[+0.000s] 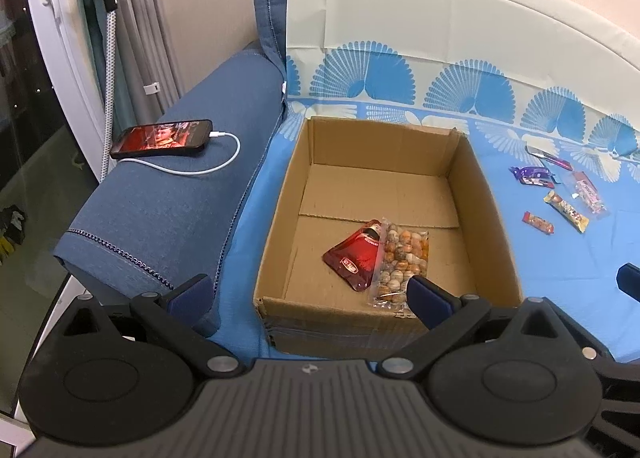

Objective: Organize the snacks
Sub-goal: 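Withdraw both grippers from the box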

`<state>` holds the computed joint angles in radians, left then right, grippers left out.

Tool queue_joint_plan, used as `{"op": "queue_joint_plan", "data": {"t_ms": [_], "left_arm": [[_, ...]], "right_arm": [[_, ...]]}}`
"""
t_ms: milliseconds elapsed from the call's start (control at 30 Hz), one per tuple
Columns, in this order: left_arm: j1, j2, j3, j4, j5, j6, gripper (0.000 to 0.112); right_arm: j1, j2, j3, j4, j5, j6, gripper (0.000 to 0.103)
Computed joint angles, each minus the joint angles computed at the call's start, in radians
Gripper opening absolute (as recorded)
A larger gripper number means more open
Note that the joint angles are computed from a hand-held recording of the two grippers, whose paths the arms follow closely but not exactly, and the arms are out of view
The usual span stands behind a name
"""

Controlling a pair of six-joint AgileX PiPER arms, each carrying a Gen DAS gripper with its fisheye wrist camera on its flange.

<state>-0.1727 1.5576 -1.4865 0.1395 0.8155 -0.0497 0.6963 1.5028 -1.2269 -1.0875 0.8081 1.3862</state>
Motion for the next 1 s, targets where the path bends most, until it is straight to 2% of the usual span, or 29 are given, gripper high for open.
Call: {"op": "queue_joint_plan", "data": {"t_ms": [1000], "left_arm": [[-0.033,-0.012,0.004,0.057,0.009,-0.028,0.103]], "right_arm": [[-0.017,-0.035,0.058,-0.022,-0.039,0.062,0.094]]}}
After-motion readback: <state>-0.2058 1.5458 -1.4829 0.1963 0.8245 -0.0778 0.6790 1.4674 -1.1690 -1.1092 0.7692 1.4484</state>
